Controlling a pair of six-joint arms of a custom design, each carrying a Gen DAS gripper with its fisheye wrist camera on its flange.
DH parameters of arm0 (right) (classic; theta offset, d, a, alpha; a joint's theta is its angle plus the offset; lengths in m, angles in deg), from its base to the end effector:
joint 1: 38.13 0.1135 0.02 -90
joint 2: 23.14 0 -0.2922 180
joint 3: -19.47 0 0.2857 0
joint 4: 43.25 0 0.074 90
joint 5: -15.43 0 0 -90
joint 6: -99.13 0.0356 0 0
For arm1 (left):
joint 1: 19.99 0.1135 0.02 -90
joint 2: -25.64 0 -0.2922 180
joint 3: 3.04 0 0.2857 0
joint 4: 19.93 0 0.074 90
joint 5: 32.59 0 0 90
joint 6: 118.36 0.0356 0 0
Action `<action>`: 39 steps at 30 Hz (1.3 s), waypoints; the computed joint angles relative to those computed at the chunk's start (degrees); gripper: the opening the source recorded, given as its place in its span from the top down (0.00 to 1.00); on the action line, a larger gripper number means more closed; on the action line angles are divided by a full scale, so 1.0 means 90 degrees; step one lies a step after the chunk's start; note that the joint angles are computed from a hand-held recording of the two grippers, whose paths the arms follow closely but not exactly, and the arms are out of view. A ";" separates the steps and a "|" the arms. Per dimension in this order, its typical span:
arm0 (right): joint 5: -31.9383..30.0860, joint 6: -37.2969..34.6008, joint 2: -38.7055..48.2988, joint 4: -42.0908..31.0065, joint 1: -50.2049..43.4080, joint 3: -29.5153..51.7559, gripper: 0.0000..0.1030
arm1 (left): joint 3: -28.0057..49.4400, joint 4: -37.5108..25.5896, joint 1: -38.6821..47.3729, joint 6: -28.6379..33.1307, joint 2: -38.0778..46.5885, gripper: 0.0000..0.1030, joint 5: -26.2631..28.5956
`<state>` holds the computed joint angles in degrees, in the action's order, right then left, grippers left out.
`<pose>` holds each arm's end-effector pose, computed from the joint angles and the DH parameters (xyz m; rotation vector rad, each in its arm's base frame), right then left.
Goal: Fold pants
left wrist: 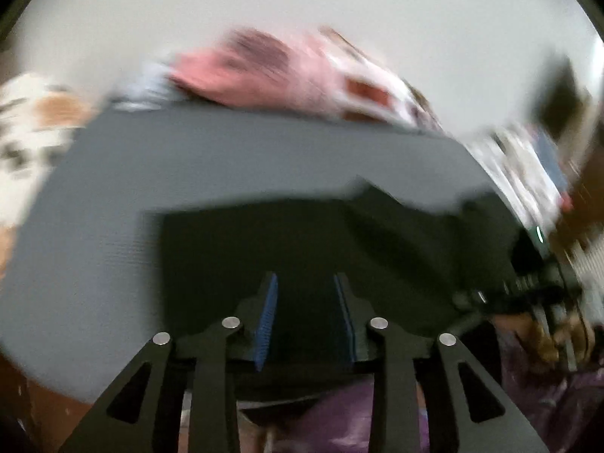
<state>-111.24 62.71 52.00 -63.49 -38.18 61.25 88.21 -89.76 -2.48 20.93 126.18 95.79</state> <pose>0.2446 0.0210 0.1563 0.9271 2.4669 1.1631 0.3639 0.0916 0.2546 0.7805 2.4326 -0.6081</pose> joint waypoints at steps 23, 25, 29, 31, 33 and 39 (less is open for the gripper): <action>-0.2295 -0.1451 0.0579 0.1083 -0.5305 -0.0202 0.72 | -0.0083 -0.0581 -0.0588 0.0441 0.0701 0.69 -0.0841; -0.2343 -0.1520 0.0976 0.1226 -0.5970 0.0094 0.68 | -0.0134 -0.0543 -0.0590 0.0438 0.0680 0.69 -0.0836; -0.2183 -0.1859 0.1825 0.1010 -0.6840 0.0973 0.68 | -0.0184 -0.0484 -0.0605 0.0456 0.0648 0.69 -0.0836; -0.2206 -0.1823 0.2181 0.1126 -0.7134 0.1298 0.71 | -0.0189 -0.0478 -0.0607 0.0449 0.0651 0.69 -0.0834; -0.2048 -0.1914 0.2269 0.1024 -0.7284 0.1491 0.71 | -0.0221 -0.0455 -0.0630 0.0395 0.0629 0.69 -0.0829; -0.1639 -0.2986 0.2062 -0.0063 -0.7658 0.1867 0.95 | -0.0078 -0.0627 -0.0599 0.0376 0.0756 0.69 -0.0756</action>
<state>-125.98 35.83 70.56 -64.06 -107.11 78.05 87.51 -95.40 -7.88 24.32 132.98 88.99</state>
